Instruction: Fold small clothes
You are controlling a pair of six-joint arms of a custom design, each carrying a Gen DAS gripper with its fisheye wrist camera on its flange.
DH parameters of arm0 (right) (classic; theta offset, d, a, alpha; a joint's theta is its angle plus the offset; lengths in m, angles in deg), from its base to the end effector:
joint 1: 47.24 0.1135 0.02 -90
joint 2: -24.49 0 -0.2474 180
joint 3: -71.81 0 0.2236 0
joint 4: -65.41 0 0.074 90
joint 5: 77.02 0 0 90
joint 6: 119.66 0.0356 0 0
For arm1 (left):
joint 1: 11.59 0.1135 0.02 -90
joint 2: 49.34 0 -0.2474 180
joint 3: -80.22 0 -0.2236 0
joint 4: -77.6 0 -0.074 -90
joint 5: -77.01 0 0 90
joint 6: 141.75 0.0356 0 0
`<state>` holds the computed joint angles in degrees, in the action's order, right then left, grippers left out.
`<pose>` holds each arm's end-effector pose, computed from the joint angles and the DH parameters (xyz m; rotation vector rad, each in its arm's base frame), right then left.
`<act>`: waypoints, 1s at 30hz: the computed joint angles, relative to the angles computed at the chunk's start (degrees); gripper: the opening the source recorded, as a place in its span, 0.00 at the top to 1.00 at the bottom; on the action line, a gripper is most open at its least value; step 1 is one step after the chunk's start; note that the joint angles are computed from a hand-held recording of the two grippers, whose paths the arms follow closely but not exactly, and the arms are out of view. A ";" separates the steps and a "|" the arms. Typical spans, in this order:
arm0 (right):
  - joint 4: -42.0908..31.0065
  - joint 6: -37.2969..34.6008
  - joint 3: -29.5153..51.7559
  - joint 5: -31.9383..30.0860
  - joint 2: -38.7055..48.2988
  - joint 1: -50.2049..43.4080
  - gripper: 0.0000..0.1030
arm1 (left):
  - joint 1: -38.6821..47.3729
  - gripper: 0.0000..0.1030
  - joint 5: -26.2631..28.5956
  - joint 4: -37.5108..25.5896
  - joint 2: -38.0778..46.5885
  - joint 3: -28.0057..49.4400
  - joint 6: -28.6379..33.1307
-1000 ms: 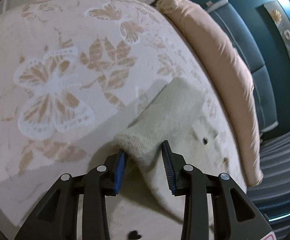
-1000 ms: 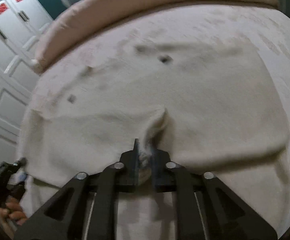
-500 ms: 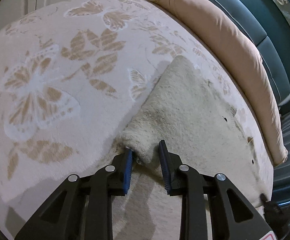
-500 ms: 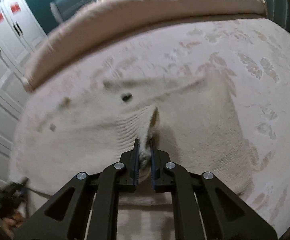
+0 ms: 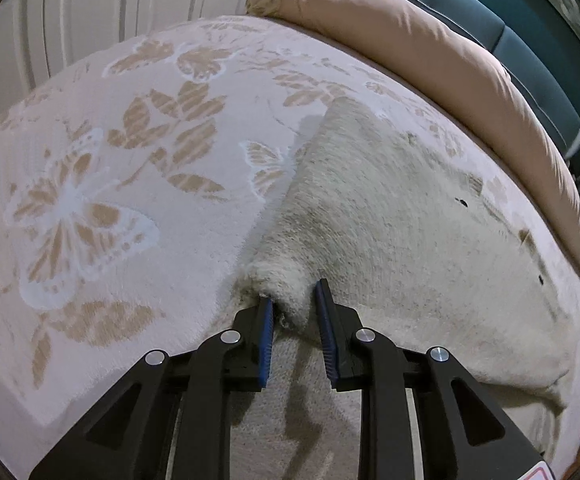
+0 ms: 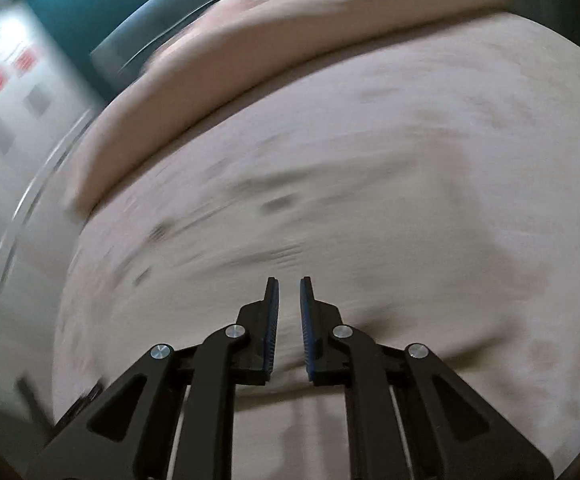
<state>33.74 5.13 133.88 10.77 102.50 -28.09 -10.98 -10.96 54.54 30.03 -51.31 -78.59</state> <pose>0.2428 0.0858 0.2132 0.3161 2.4370 0.4744 0.2307 0.0012 0.1532 -0.5854 2.4584 -0.2301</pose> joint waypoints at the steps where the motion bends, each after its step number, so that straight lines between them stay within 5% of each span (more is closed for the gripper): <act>1: -0.75 -0.78 4.86 -0.49 4.49 4.12 0.89 | 0.08 0.77 0.11 0.13 -0.10 -0.12 -0.15; 6: -7.50 -3.27 40.86 -3.34 36.93 20.53 0.88 | 1.29 0.77 1.88 -0.21 0.04 0.08 0.05; 10: -20.24 -6.47 69.64 -2.84 57.51 25.30 0.88 | 1.69 0.77 2.58 -0.12 -0.19 -0.22 1.20; 12: -22.98 -8.17 75.36 -1.74 61.86 24.90 0.90 | 2.36 0.77 3.52 -0.21 -0.04 -0.06 1.78; 14: -20.21 -10.78 69.56 0.24 59.02 22.99 0.90 | 2.71 0.77 4.16 0.09 -0.07 -0.25 2.09; 20: -2.78 -9.10 26.36 0.68 33.13 2.74 0.99 | 2.33 0.77 3.85 2.35 -0.81 -2.05 1.61; 22: -1.24 -9.45 16.60 1.91 24.92 -5.10 0.91 | 1.74 0.77 3.01 2.44 -0.88 -2.17 1.16; 25: 1.19 -12.11 1.86 -5.15 9.01 -18.74 0.75 | 1.01 0.77 1.98 2.66 -0.88 -2.31 0.42; 30: 1.84 -12.72 -7.40 -16.63 0.81 -23.08 0.42 | 1.71 0.75 3.53 -1.19 -0.13 0.68 -4.12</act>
<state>35.57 -7.59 126.48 -5.85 103.31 -51.18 -9.27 -7.44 53.35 29.90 -50.62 -82.71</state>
